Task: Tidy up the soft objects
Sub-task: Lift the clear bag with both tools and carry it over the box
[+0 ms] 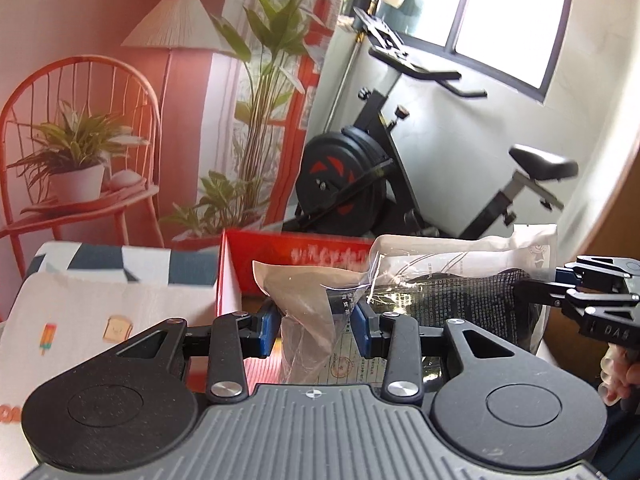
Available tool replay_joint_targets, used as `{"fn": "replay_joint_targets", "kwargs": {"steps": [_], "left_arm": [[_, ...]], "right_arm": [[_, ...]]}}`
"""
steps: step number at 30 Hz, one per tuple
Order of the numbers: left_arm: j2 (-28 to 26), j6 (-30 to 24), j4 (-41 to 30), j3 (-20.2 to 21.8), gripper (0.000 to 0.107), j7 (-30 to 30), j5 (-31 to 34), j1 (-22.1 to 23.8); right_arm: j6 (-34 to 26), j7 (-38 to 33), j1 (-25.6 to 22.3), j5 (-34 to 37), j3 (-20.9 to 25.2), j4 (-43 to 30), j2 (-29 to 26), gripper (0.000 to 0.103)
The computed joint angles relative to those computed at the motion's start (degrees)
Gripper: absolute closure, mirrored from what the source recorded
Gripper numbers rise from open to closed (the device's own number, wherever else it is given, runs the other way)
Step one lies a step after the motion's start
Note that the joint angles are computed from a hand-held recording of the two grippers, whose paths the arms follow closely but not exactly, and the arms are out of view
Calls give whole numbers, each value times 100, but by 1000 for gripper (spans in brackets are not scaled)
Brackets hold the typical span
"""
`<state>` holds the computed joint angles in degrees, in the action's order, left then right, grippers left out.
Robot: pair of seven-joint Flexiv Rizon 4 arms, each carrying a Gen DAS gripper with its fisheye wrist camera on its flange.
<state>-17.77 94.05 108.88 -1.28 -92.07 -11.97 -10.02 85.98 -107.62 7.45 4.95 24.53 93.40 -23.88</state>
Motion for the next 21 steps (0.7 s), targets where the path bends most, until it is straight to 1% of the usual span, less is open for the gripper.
{"fn": "replay_joint_targets", "kwargs": {"steps": [4,5,6,8,9,10,11,13,15,18,20,21], "left_arm": [[-377,-118,-576,323,67,-259,12,-217],[-474,-115,-698,342,67,-321,-7,-212],[-572,-124,-819,390,67,-401,-26,-229],[-800,-181,-1112,606,66,-623,-37,-352],[-888,-166,-1211,518,66,-637,-66,-263],[-988,-191,-1333,521,66,-661,-69,-246],[-1096,-298,-1510,652,66,-705,-37,-320],[-1312,-489,-1847,927,66,-798,103,-470],[-1475,-624,-2099,1007,66,-847,207,-462],[-1662,-728,-2355,854,67,-782,289,-274],[-1767,-772,-2475,655,66,-645,295,-104],[-1803,-832,-2525,582,66,-583,289,-46]], "right_arm": [[758,175,783,-876,-1077,-23,-251,82],[947,230,954,-1040,-1325,-37,-335,82],[1110,294,1111,-1167,-1558,-77,-433,83],[1377,400,1308,-1355,-1883,-235,-675,83],[1511,496,1500,-1398,-2174,-316,-795,83],[1576,610,1722,-1416,-2506,-401,-911,83],[1568,705,1834,-1468,-2701,-512,-1027,83],[1515,838,1938,-1648,-2936,-748,-1267,83],[1472,941,1977,-1851,-3087,-952,-1484,83],[1324,1144,1963,-2111,-3216,-1345,-1837,83],[1255,1322,2034,-2198,-3414,-1582,-2063,83],[1136,1411,2008,-2249,-3407,-1709,-2153,83]]}}
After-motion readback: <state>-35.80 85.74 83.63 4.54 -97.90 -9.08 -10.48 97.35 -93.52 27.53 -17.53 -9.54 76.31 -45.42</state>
